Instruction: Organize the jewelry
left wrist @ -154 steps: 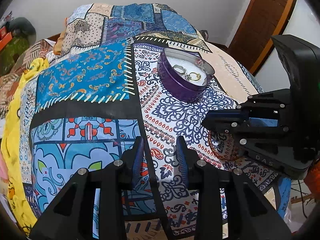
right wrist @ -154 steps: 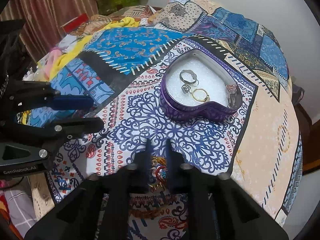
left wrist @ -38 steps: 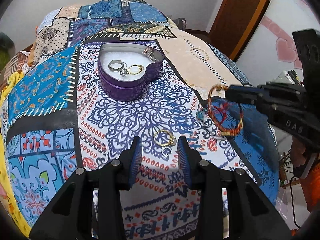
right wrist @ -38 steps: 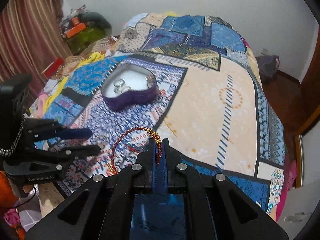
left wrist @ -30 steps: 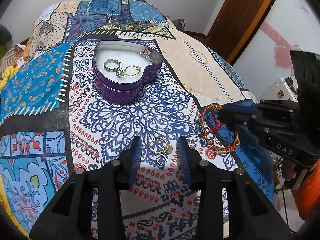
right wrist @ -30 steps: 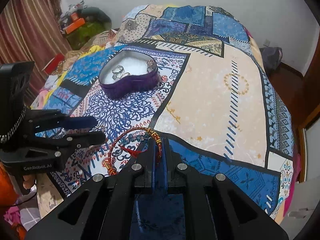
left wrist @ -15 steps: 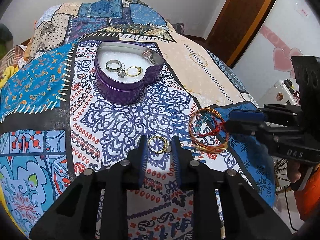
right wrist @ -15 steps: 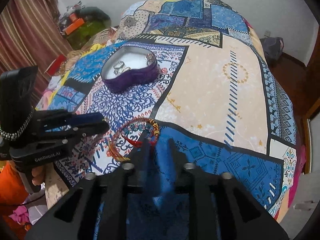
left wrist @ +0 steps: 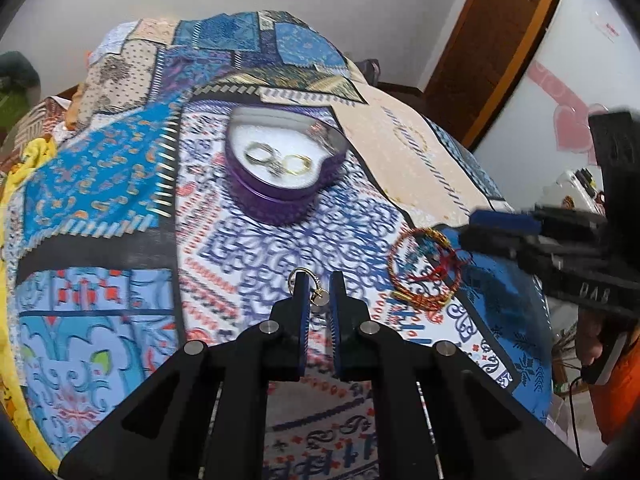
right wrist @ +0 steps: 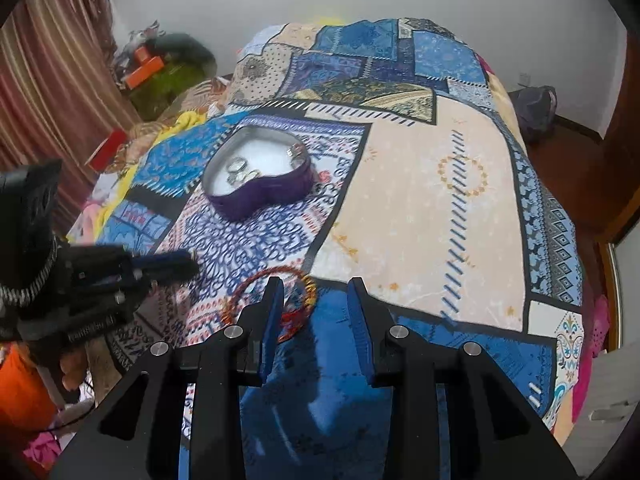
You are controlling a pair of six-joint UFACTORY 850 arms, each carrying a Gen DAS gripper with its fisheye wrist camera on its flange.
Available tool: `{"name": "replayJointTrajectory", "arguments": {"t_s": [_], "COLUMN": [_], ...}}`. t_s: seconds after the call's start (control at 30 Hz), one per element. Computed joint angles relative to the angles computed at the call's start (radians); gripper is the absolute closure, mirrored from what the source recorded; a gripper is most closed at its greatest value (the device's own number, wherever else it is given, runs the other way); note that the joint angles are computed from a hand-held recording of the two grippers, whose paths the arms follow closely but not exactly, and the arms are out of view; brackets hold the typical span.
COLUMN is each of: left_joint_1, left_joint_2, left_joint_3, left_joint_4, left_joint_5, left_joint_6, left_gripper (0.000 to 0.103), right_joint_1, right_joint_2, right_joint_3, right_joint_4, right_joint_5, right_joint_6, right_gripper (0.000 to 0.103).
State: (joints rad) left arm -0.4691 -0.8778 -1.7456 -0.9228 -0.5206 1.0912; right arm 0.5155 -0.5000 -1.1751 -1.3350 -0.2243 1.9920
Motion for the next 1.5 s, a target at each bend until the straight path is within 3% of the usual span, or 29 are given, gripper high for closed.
{"name": "replayJointTrajectory", "arguments": {"t_s": [0.13,0.23,0.47,0.7,0.9,1.17,1.33,1.5], "left_joint_1": [0.012,0.016,0.015,0.013,0.015,0.022,0.023,0.023], "left_joint_2": [0.011,0.022,0.029,0.03,0.032,0.026,0.02,0.014], "left_joint_3": [0.007,0.023,0.04,0.041,0.045,0.038,0.032,0.024], "left_joint_4": [-0.019,-0.034,-0.033,-0.041,-0.054,-0.054,-0.051,-0.041], "left_joint_5": [0.012,0.027,0.042,0.043,0.041,0.036,0.032,0.029], "left_joint_6": [0.016,0.03,0.036,0.043,0.054,0.045,0.038,0.026], "left_gripper": [0.095,0.095,0.095,0.095,0.095,0.095,0.095,0.095], "right_joint_1": [0.009,0.024,0.012,-0.002,0.007,0.007,-0.006,-0.016], "right_joint_2": [-0.018,-0.037,-0.019,0.025,-0.055,-0.096,-0.094,-0.101], "right_joint_3": [-0.012,-0.032,-0.008,0.026,-0.064,-0.116,-0.113,-0.112], "right_joint_4": [0.118,0.217,0.211,0.036,0.199,0.259,0.246,0.29], "right_joint_5": [0.005,-0.077,-0.157,-0.109,-0.134,-0.126,-0.09,-0.06], "right_joint_6": [-0.131,-0.255,-0.237,-0.031,-0.266,-0.379,-0.372,-0.405], "right_gripper": [0.073,0.073,0.073,0.073,0.073,0.074,0.091,0.096]}}
